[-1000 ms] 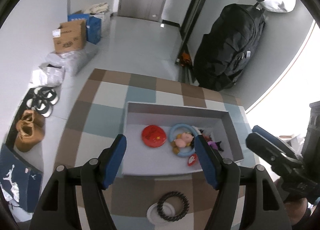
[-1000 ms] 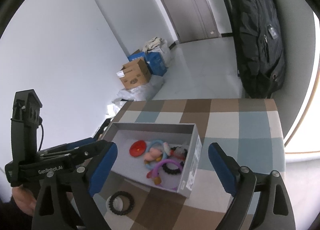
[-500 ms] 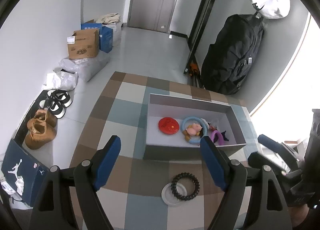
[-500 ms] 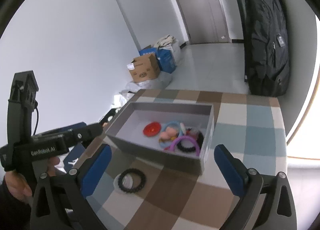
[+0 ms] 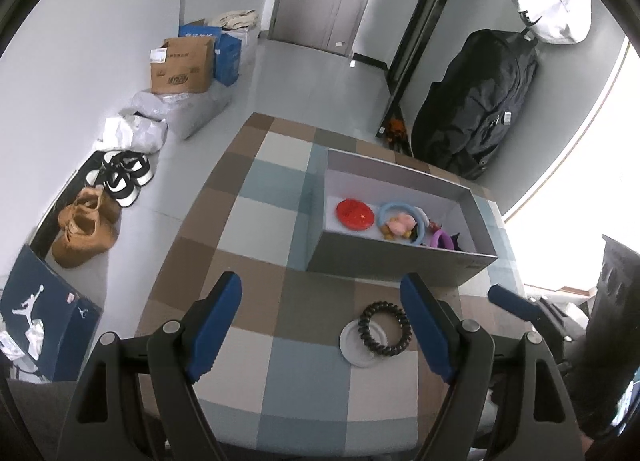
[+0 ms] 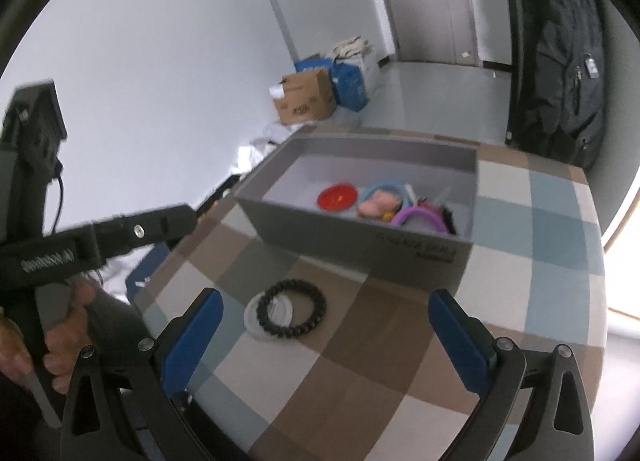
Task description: Organize jewelry
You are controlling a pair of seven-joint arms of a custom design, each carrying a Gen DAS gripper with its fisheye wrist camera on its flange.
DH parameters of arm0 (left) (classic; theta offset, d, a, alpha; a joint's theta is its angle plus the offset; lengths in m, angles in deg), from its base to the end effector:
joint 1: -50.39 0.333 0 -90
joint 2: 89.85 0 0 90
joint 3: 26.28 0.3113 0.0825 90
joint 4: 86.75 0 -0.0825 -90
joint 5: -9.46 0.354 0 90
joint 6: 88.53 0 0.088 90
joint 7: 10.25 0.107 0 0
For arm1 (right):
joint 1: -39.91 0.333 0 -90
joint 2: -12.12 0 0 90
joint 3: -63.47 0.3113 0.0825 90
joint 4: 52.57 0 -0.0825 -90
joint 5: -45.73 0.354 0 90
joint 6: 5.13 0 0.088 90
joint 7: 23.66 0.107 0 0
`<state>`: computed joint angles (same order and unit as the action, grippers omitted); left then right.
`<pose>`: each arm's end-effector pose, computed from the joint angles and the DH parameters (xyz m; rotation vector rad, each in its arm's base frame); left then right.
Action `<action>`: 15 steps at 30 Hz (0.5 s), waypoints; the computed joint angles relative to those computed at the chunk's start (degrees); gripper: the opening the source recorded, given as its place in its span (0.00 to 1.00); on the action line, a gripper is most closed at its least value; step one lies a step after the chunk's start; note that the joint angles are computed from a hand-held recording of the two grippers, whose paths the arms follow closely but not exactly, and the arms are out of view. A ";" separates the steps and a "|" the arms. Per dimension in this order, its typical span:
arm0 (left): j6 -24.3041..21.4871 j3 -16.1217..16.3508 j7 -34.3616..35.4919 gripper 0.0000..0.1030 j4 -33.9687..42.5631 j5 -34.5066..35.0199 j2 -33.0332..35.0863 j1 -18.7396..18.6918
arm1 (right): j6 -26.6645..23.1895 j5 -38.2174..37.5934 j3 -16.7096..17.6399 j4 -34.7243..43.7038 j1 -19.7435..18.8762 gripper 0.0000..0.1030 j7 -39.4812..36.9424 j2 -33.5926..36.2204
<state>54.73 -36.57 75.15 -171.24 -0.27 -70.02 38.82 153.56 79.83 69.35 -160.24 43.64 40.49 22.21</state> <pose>0.6403 -0.2328 0.5652 -1.7952 2.1273 -0.9936 0.6164 0.0758 0.5035 -1.7831 1.5631 -0.3716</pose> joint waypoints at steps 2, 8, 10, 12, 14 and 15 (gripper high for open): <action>-0.25 -0.48 1.04 0.76 -0.02 -1.22 -0.13 0.56 | -0.83 -2.84 -0.46 0.48 0.70 1.00 1.67 0.84; -0.61 0.20 0.45 0.76 -0.12 -1.13 -0.25 0.82 | -2.22 -6.10 0.38 2.04 0.78 0.94 2.56 3.01; -1.38 1.37 -1.04 0.76 0.36 2.12 -0.02 -0.17 | -1.78 -6.03 0.95 2.40 0.63 0.94 2.26 3.56; -1.32 2.40 -2.51 0.76 0.19 5.63 -0.05 -1.05 | -1.51 -7.73 0.82 2.86 1.06 0.94 3.36 4.22; -1.64 2.58 -3.33 0.76 0.20 6.79 0.08 -0.93 | -1.32 -10.08 0.57 3.62 1.48 0.91 4.82 5.12; -2.14 2.36 -3.22 0.76 0.39 6.45 0.22 -0.51 | -1.27 -11.06 0.50 3.80 1.60 0.88 5.68 5.40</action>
